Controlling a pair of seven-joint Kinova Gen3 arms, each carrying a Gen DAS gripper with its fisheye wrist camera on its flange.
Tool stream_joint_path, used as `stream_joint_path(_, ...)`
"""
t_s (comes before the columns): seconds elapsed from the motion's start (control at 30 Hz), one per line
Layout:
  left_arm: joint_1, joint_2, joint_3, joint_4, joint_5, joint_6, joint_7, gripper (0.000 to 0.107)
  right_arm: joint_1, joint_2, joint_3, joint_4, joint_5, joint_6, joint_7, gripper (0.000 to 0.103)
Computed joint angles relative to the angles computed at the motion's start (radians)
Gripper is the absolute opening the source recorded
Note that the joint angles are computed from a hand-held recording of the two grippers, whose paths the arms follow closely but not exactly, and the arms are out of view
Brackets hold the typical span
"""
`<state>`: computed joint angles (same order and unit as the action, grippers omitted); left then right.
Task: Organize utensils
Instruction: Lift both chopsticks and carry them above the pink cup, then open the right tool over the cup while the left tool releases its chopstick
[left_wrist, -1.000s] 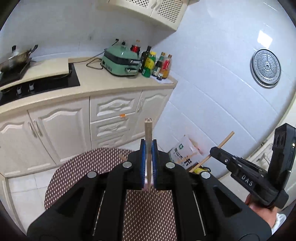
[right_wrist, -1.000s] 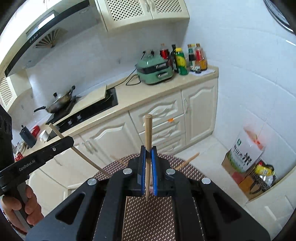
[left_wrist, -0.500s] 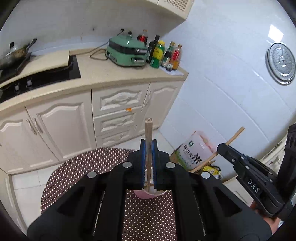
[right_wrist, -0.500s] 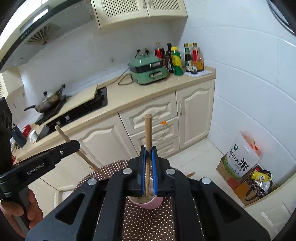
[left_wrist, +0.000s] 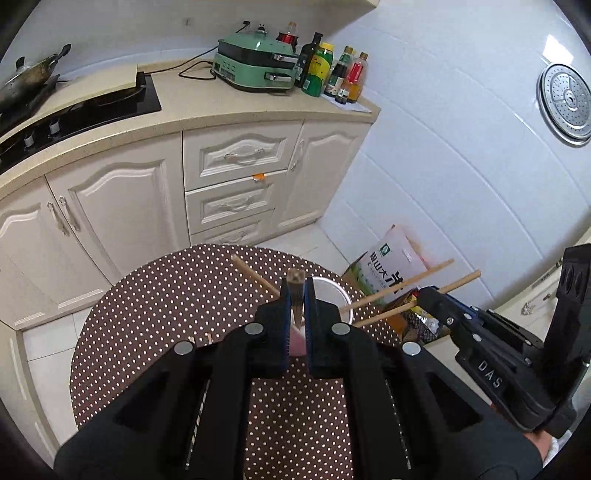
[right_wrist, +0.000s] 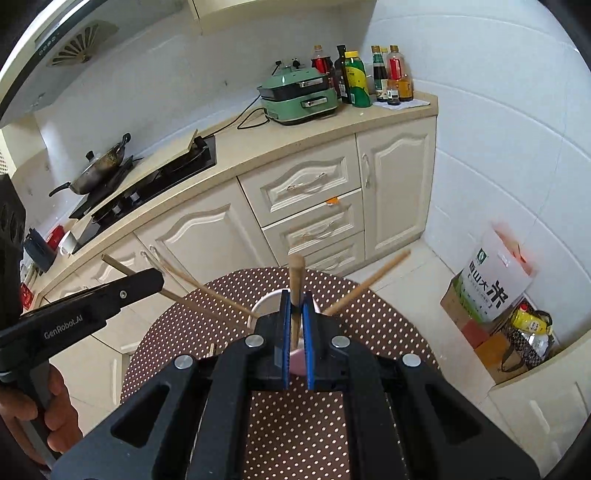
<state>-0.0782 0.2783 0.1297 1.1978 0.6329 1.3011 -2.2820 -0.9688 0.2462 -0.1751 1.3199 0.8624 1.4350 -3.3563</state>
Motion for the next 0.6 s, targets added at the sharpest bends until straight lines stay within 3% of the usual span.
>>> stream_joint_path(0.6,0.021,-0.008,-0.002,0.010,-0.046,0.033,-0.027,0.007,-0.002,0.027,0.011,-0.013,-0.076,-0.033,-0.001,0.005)
